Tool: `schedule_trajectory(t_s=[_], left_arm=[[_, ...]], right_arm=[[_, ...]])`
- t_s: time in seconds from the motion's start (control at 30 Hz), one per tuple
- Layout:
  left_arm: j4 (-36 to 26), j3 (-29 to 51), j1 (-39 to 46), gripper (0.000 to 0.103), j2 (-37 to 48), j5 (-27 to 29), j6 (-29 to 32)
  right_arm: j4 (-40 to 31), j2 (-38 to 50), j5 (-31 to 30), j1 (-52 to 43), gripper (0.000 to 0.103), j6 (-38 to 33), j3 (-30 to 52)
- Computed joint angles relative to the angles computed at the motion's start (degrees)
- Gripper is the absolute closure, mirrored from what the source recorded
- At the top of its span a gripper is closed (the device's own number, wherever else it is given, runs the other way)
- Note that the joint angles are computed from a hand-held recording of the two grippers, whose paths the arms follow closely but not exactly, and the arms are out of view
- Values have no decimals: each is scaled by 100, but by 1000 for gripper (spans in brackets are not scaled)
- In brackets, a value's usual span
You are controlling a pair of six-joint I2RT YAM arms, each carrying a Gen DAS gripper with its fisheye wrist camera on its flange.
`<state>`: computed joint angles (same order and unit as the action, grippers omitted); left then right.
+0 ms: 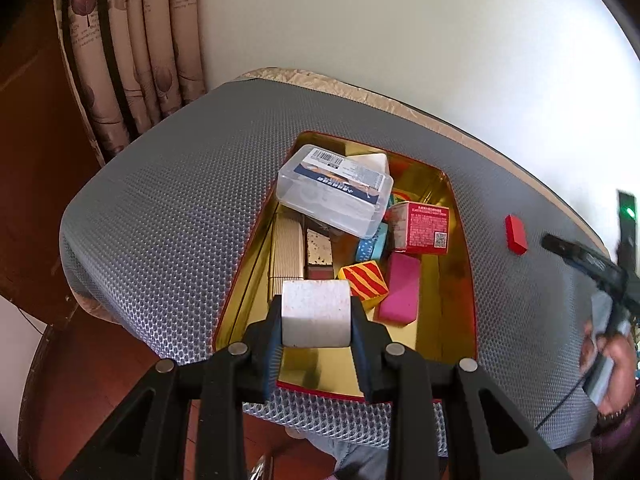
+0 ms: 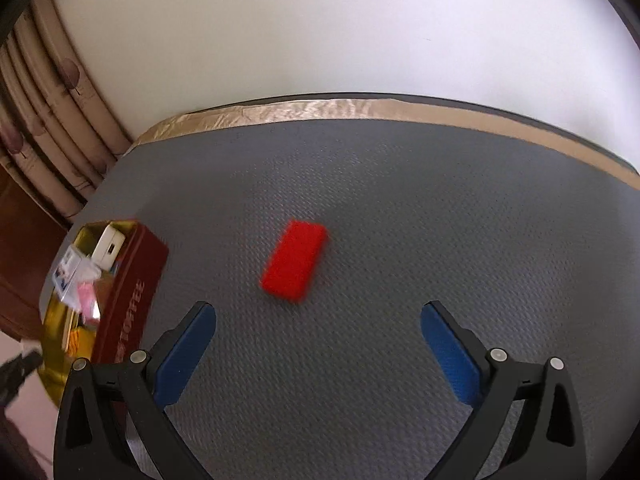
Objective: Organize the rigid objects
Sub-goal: 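Carry the white cube over the tin while the right gripper grasps the red block, then lower the white cube into the tin and open the left gripper while the right gripper carries the red block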
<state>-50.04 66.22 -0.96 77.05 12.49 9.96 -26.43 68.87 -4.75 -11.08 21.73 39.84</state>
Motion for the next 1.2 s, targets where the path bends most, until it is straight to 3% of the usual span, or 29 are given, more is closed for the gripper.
schedule_trajectory(t_s=[0.07,0.13,0.37,0.43,0.5,0.63,0.77,0.97,1.2], left_arm=[[8,-13,31,73,6,45,31],[10,-13,44,73,13,63,52],[34,9,107,73,52,113,154],[40,32,156,73,117,143,182],[50,48,199,73,176,135,167],[-4,158,298,73,346,208,172],[-156,447,376,73,560,317,90],[-152,1027,129,73,1111,119,76],[-27,1457,-216,73,1793,-174,-68]], right_arm=[[145,443,107,130,10,110,188],[163,931,136,214,27,238,449],[294,2042,541,556,35,532,992],[200,2216,734,762,63,383,1199],[140,2246,776,842,75,266,1276],[255,1921,499,782,75,279,985],[25,679,-232,140,75,-63,261],[-449,-485,-724,103,75,75,73],[-972,-1420,-879,525,75,405,138]])
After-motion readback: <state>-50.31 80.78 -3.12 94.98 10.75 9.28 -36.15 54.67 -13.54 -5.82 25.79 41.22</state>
